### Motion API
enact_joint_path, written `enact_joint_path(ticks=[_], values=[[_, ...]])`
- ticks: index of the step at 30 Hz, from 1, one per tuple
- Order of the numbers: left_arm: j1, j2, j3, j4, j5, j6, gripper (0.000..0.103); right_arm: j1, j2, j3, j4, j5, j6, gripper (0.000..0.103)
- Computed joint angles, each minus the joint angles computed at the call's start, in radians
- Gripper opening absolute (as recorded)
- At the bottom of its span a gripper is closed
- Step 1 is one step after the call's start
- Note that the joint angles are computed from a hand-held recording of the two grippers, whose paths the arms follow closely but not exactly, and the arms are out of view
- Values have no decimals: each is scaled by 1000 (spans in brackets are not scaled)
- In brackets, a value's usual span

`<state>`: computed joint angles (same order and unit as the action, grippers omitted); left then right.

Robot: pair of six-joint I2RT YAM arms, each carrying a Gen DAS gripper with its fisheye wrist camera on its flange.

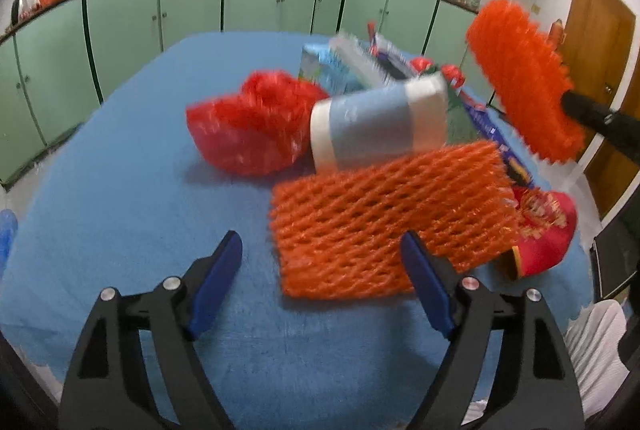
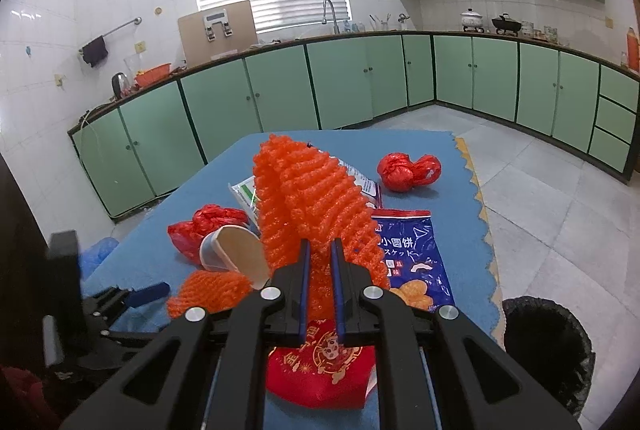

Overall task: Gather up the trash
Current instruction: 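Grasp the second orange foam net with the left tool while the right tool lifts its net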

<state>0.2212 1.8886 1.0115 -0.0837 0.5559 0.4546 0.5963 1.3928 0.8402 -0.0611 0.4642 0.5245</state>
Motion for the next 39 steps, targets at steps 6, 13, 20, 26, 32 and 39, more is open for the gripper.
enact_joint_path(ticks=[6, 13, 20, 26, 32, 39], values=[[-13, -12, -32, 45, 8, 5, 28, -5, 15, -5, 6, -11, 11, 10], [17, -115, -82, 61, 55, -39, 15, -5, 10, -19, 5, -7, 24, 10], [53, -274, -101, 33, 150, -75, 14, 9, -40, -18, -14, 24, 18, 10], [-14, -408, -137, 52, 196, -128, 14, -1, -169, -51, -67, 65, 21, 10], [-190, -454, -142, 103, 176, -197, 14, -48, -365, -115, -191, 140, 42, 10], [-460, -391, -154, 208, 77, -266, 14, -188, -601, -224, -358, 162, 74, 10]])
